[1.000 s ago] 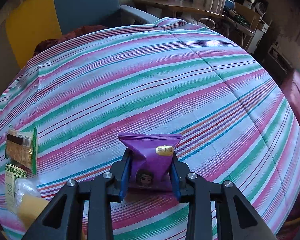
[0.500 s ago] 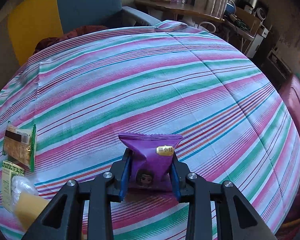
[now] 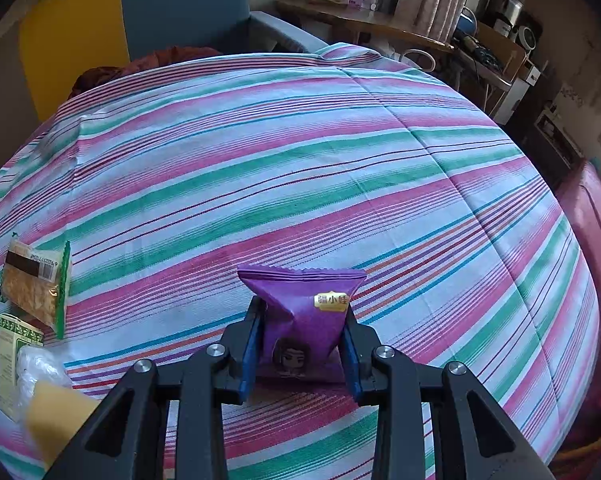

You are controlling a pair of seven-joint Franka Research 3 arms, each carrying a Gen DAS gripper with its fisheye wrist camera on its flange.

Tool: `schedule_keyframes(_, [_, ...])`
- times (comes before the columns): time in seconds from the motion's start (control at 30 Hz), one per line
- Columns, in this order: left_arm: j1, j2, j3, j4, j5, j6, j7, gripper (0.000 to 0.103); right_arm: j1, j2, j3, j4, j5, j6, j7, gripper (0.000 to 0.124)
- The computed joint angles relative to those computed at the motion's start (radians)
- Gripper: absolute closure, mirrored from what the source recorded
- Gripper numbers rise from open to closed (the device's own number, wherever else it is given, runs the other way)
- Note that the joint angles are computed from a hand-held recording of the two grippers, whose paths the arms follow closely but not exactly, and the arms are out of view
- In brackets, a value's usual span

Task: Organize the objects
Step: 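Carry the yellow sponge to the tray and open the left gripper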

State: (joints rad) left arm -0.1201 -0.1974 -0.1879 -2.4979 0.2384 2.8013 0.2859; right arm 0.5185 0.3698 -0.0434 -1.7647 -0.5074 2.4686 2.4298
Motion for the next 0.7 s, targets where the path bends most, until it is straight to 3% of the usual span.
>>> schedule_keyframes(0.07, [-0.006, 0.021, 0.008, 0.008, -0.017, 0.008, 0.02, 0.044, 0.001, 0.001, -0.001, 0.001, -0.003, -0.001, -0.003, 0.089])
schedule_keyframes(0.2, [-0.01, 0.017, -0.008, 0.036, 0.021, -0.052, 0.029, 0.043, -0.002, 0.003, -0.001, 0.001, 0.0, 0.002, -0.006, 0.089])
schedule_keyframes(0.43, [0.009, -0.053, -0.05, 0.031, 0.179, -0.15, -0.024, 0.042, 0.002, 0.003, -0.004, 0.0, -0.008, 0.003, -0.001, 0.089])
schedule_keyframes(0.57, [-0.004, -0.046, -0.049, 0.063, 0.221, -0.217, 0.032, 0.041, 0.003, 0.004, -0.006, 0.001, -0.015, 0.002, 0.001, 0.089])
schedule_keyframes(0.7, [-0.021, -0.071, -0.043, 0.038, 0.197, -0.207, 0.027, 0.041, 0.003, 0.001, -0.005, -0.004, -0.016, 0.008, 0.006, 0.089])
